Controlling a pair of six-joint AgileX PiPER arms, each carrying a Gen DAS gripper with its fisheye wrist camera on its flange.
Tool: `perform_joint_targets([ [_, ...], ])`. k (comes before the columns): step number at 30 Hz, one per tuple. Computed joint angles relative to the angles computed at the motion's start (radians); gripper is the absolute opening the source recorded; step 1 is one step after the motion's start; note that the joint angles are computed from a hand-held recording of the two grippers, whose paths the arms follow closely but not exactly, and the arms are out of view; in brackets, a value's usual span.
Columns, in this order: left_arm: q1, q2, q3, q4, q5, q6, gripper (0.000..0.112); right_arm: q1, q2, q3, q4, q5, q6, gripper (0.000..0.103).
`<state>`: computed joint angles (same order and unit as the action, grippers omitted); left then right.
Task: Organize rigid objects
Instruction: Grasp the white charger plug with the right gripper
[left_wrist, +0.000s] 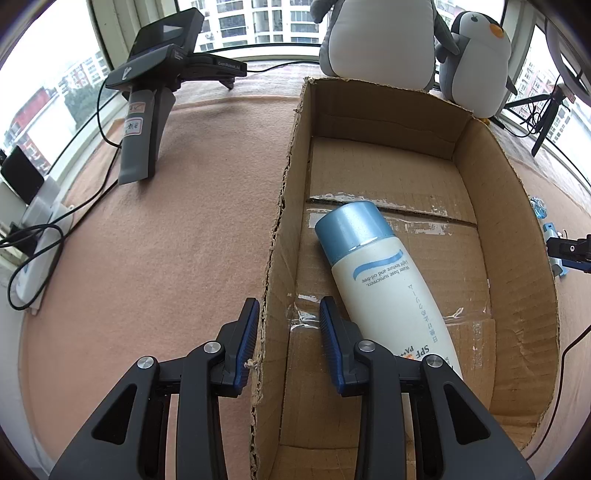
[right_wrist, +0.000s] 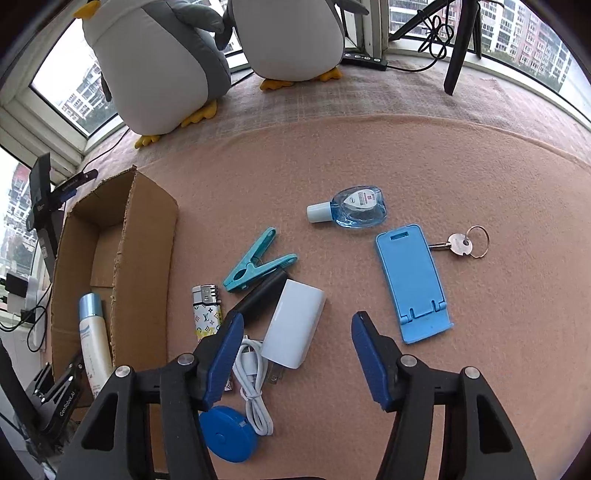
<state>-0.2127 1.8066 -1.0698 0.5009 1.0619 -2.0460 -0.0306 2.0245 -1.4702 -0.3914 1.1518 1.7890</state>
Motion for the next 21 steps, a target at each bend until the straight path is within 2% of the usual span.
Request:
perform_joint_targets([
  [8, 0.000, -0.001, 0.001, 0.002, -0.002, 0.002, 0.031, -0.016, 0.000, 0.030, 0.025, -0.041, -0.008, 0.032],
  [10, -0.001, -0.001, 0.002, 0.002, -0.003, 0.002, 0.031, -0.020, -0.003, 0.036, 0.030, -0.048, -0.012, 0.023],
  [14, -0.001, -0.002, 0.003, 0.003, -0.004, 0.003, 0.031, -0.015, -0.009, 0.043, 0.024, -0.048, -0.010, 0.021],
  [21, -0.001, -0.005, 0.007, 0.005, -0.008, 0.004, 0.031, 0.018, 0.002, 0.005, -0.004, 0.006, -0.008, 0.020],
])
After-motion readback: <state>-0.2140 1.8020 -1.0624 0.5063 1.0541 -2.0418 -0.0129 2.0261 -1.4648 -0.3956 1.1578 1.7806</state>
